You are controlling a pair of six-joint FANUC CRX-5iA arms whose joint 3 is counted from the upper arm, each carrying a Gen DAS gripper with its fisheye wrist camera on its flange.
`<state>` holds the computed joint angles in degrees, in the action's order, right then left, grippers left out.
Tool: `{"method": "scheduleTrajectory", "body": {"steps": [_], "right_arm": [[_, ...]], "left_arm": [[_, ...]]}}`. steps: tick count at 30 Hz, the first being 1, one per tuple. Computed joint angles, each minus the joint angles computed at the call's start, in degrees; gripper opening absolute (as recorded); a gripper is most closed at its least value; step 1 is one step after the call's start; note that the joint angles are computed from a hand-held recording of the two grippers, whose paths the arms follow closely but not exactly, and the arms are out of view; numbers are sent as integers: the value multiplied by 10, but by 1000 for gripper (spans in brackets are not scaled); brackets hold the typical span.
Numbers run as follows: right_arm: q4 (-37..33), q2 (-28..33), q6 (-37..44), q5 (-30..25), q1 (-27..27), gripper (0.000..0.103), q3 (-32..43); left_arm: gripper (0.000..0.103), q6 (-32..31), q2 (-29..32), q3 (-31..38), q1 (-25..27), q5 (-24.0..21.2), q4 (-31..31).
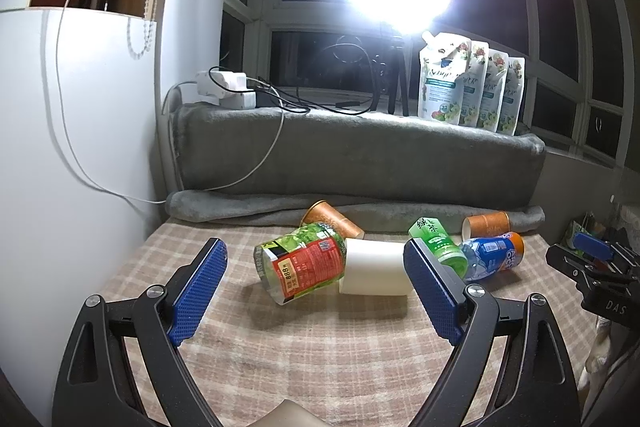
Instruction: Flip cup upright
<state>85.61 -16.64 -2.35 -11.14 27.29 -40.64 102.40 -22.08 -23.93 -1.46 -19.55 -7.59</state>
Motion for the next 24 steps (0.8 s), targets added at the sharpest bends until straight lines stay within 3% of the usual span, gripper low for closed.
{"method": "scheduleTrajectory", "body": {"steps": [4,24], "right_arm": [[43,-1,-33,22,-25,87,-7],[13,-1,-10,11,-12,87,-5]], "left_arm": [[90,4,0,1,-2,0,-3],[90,8,1,3,-4,-2,-8]]}}
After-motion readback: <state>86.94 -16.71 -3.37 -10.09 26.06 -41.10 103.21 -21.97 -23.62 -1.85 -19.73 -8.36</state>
